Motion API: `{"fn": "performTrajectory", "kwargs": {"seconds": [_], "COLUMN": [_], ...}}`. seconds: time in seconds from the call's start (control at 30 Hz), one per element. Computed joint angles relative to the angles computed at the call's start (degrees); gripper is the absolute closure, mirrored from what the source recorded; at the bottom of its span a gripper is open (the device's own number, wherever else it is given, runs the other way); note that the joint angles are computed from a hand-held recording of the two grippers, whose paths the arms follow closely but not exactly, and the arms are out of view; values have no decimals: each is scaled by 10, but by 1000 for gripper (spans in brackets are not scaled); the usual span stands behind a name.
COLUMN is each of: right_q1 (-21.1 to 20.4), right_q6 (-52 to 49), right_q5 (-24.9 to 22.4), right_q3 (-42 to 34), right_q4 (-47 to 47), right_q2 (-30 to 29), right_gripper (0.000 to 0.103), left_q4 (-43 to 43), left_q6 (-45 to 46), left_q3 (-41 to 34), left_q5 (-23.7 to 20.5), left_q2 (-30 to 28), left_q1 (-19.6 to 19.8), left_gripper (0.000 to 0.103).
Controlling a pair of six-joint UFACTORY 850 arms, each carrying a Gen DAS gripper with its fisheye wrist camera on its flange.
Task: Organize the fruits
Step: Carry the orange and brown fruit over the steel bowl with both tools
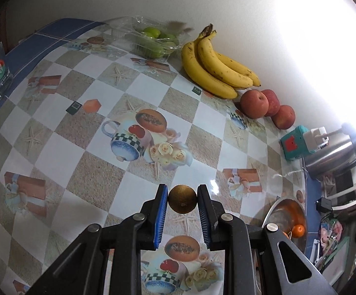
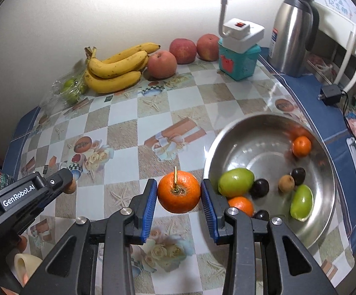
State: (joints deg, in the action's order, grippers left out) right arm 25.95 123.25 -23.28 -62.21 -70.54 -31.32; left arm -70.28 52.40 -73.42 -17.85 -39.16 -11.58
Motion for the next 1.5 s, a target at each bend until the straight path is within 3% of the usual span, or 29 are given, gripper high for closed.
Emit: {"fn": "performTrajectory", "kwargs": {"seconds": [0.33,0.77,1.0,1.17,1.5], "right_q1": [-39,-87,-101,-106,-111], "right_q6": [84,281,381,365,288], "right_q5": [40,40,21,-4,-46], "right_q3": [46,132,178,189,176], "right_q4": [-25,-112,-144,-93,5], "right_q2": [18,71,100,103,76], "right_gripper": [65,65,65,65,65], "left_q4": [15,-1,-55,-86,-67], "left_q6": [11,90,178,226,215], "left_q3": [3,10,19,19,10], "left_q5": [-17,-37,-48,-50,-43], "left_q2": [3,-1,3,0,-17], "left_q1": [-29,-90,-110,-120,-131], "left_gripper": [76,76,76,76,76]}}
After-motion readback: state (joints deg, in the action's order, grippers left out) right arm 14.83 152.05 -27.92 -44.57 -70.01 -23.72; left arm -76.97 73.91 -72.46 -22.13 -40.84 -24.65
